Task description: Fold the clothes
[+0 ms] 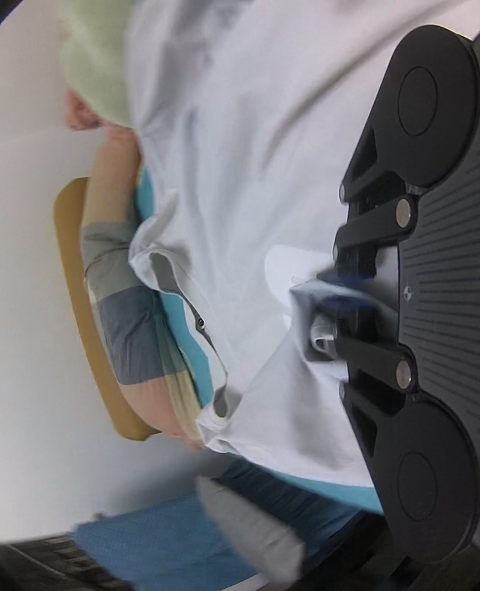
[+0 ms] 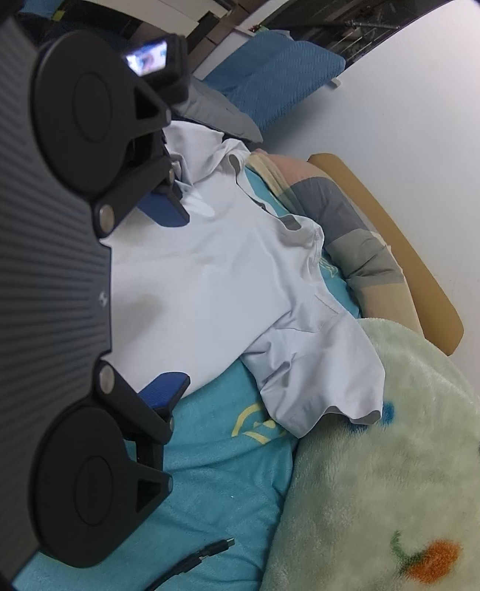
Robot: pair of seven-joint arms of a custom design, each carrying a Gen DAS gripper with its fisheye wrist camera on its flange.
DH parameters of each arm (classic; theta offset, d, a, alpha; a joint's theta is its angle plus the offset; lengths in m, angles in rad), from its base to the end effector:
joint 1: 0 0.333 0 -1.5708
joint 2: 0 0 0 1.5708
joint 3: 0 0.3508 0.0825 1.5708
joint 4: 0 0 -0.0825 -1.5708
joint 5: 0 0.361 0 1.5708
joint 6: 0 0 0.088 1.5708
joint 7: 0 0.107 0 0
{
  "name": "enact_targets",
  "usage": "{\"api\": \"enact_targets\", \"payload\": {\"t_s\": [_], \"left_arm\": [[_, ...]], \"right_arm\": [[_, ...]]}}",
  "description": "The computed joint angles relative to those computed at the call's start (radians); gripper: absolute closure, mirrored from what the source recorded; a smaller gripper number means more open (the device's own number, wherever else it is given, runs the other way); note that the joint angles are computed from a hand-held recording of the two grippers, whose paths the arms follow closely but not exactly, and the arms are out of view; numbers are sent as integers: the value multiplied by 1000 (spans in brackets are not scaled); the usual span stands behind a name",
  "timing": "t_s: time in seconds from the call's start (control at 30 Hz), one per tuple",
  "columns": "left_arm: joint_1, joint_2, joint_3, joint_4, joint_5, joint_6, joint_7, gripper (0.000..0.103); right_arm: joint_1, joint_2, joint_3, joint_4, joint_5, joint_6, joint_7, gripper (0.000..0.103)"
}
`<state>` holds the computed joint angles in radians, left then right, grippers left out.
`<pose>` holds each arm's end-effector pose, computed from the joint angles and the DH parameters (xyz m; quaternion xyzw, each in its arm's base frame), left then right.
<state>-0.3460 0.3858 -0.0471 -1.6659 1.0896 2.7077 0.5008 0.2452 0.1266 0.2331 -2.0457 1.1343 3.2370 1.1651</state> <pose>0.6303 -0.2893 0.4862 -0.5731 0.6861 -0.2591 0.3656 0.5533 0.1799 0.5122 -0.5139 0.7076 -0.1131 0.4716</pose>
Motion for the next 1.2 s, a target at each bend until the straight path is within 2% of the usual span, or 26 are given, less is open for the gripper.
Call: {"api": "enact_targets", "payload": {"t_s": [0.03, 0.17, 0.23, 0.3, 0.33, 0.43, 0.5, 0.53, 0.57, 0.6, 0.67, 0.7, 0.73, 0.8, 0.83, 0.87, 0.93, 1.03, 1.1, 1.13, 1.17, 1.2], "left_arm": [[5, -33, 6, -39, 11, 28, -35, 60], [41, -173, 21, -187, 112, 133, -301, 46], [60, -205, 25, -211, 179, 139, -465, 39], [94, -217, 25, -225, 210, 153, -591, 37], [114, -207, 22, -219, 204, 158, -618, 37], [164, -156, 1, -185, 124, 154, -591, 38], [183, -120, 0, -161, 74, 176, -557, 45], [193, -107, 0, -153, 46, 203, -532, 66], [203, -96, 1, -148, 14, 233, -502, 80], [212, -84, 1, -142, -23, 262, -467, 99], [278, -90, -38, -170, -162, 349, -343, 99], [333, -94, -87, -189, -254, 387, -256, 99], [368, -105, -110, -204, -307, 405, -204, 99], [469, -121, -197, -198, -447, 357, -28, 99], [510, -127, -229, -188, -510, 328, 52, 99], [522, -127, -228, -156, -537, 277, 104, 100], [522, -118, -196, -72, -558, 166, 177, 100], [452, -66, -82, 102, -465, -35, 193, 100], [394, -10, 0, 209, -378, -173, 189, 100], [385, 17, 16, 246, -392, -228, 210, 99], [369, 44, 43, 278, -424, -274, 234, 99], [382, 54, 36, 275, -439, -272, 238, 99]], "right_arm": [[-5, 1, 7, 4, 13, 0, -13, 16], [5, 5, 3, 6, 10, -7, -17, 16], [15, 7, -8, 1, -16, -13, 6, 16], [18, 10, -13, -1, -35, -17, 24, 16], [17, 11, -12, -1, -39, -18, 26, 16], [23, 13, -16, -7, -75, -14, 45, 16], [35, 16, -29, -17, -126, -8, 81, 16], [44, 18, -41, -24, -162, -6, 108, 16], [57, 19, -57, -32, -205, -5, 142, 16], [68, 20, -70, -40, -247, -2, 173, 16], [87, 20, -95, -55, -324, 5, 230, 16], [84, 20, -91, -59, -346, 7, 242, 16], [72, 20, -78, -60, -358, 8, 249, 16], [38, 21, -37, -62, -371, 15, 249, 16], [38, 22, -34, -64, -389, 22, 256, 16], [70, 24, -67, -68, -428, 34, 283, 16], [173, 32, -173, -74, -503, 56, 331, 16], [298, 46, -304, -76, -581, 60, 364, 16], [356, 58, -365, -74, -621, 61, 384, 16], [378, 63, -389, -74, -638, 63, 393, 16], [396, 69, -408, -73, -654, 68, 401, 16], [415, 74, -427, -72, -665, 73, 405, 16]]}}
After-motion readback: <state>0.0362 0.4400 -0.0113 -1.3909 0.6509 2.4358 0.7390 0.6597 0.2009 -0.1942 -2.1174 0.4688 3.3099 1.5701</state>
